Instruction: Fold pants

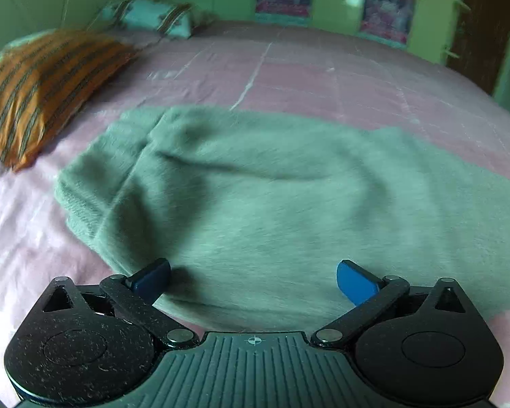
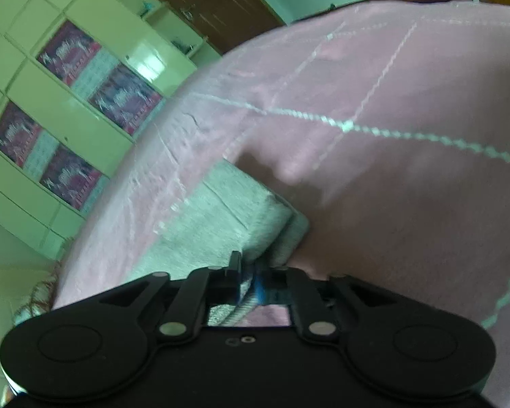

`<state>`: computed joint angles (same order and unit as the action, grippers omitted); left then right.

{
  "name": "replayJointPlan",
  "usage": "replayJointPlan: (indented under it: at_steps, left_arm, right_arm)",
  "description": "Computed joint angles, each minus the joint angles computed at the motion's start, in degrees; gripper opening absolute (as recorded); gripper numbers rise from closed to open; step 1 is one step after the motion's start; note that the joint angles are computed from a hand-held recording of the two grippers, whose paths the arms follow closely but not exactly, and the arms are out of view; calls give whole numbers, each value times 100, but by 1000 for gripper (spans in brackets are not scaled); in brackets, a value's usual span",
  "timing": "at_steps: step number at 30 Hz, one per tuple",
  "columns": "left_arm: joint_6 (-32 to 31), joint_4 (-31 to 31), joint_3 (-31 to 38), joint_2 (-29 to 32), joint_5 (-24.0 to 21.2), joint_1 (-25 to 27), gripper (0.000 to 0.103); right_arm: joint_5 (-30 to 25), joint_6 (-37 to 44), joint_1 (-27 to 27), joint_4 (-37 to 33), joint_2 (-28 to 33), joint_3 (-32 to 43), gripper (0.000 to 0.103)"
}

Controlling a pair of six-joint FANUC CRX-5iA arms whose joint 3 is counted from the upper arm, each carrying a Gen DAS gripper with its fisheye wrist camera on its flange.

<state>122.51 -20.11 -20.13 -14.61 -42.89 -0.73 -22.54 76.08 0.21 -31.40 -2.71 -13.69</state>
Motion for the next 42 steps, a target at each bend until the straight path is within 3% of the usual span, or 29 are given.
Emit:
replayJointPlan:
  at_steps: [3,6,8,13,15,18,20,22,24,25,26,28,30,33,35,40,42]
  left_arm:
    - [-49,232,-54,-50,366,-242,103]
    - [422,-211,278,352,529,-813,103]
    - [625,-538,643,755,398,-1205,103]
    - [1435,-1219,1262,1370,-379,-1951,103]
    - [1676,-1388,1263,1347,-570,-2125,103]
    - [1661,-1306,1248,1190,-679,-2136,102]
    - [2006,-1401,1123,972,-309,-2128,102]
    - [2181,-1456,1132,994,5,-2116,103]
    - [1509,-806,1137,1208,149,-1911,103]
    - [1215,-616,1208,1411,-42,-1894,103]
    - [1213,-725,1137,1414,67,-1936,103]
    - [1262,-716,948,1275,272,-1905,103]
    - [1204,-620,788,1155,443,-1839,103]
    - [1359,-845,786,1161,446,-1932,103]
    - [1522,-984,807,1172,412,-1991,103]
    - [1535,-988,835,1202,425,-1975,103]
    - [1553,-1008,835,1204,432,-1980,103]
  right_arm:
    - [151,240,72,-161,-363,-211,16]
    - [-941,1899,-178,-1590,-200,293,14]
    - [-1453,2496,39,-1854,-22,522,14]
    - [-1584,2656,862,-1511,431,862,14]
    - [-1813,2095,1323,-345,618,973,9]
    - [-1817,1801,1585,415,534,932,6]
    - [-1493,1736,1714,695,278,750,13]
    - [-1231,2486,1617,76,65,630,15]
    - [-1410,2346,1702,326,214,652,19]
    - [-1701,2309,1698,470,467,806,19]
    - [-1696,2418,1607,314,520,819,18]
    - [-2059,2474,1027,-700,489,1009,17]
    - [-1609,2401,601,-1228,130,683,19]
    - [-1017,1816,-24,-1514,-154,277,21]
    - [-754,962,-233,-1202,-157,123,21]
    - [-695,1017,-750,-1825,100,186,18]
    - [-533,898,-709,-1654,197,182,15]
